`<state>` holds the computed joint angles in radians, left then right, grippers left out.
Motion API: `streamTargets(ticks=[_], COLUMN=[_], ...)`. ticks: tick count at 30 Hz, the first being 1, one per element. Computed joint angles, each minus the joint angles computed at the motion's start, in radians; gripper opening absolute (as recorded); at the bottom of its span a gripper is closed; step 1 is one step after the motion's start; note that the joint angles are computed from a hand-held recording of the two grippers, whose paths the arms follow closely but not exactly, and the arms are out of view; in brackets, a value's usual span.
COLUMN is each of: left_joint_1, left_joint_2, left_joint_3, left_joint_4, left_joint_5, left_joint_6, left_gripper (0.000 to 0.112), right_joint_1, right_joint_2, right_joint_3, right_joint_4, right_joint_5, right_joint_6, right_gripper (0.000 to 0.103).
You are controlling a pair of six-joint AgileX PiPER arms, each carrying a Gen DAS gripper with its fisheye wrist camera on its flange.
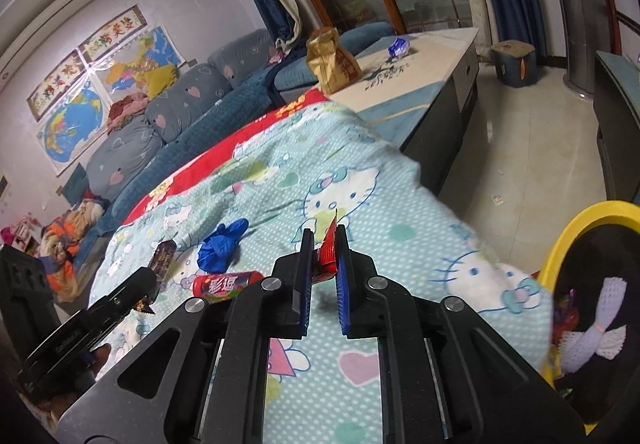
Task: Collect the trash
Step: 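Carry the chocolate bar and red wrapper over the yellow bin with both tools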
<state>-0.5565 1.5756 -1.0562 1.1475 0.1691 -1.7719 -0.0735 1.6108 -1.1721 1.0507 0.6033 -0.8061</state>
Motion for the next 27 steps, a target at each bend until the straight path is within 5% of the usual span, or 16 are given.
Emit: streamTargets(ticks=[27], left_joint_1=[-0.203], left_joint_2=[0.142], left_joint_3=[-0.229], left_joint_4=[-0.309], left_joint_5=[0.089], left_joint_6=[0.4], left_gripper=[0.021], right_joint_1=[-0.35], right_joint_2=[-0.083], right_joint_3=[0.098], right_joint_4=[0.059], right_joint_5=[0.137], right_joint_6=[-0.175], right_gripper=[0.007])
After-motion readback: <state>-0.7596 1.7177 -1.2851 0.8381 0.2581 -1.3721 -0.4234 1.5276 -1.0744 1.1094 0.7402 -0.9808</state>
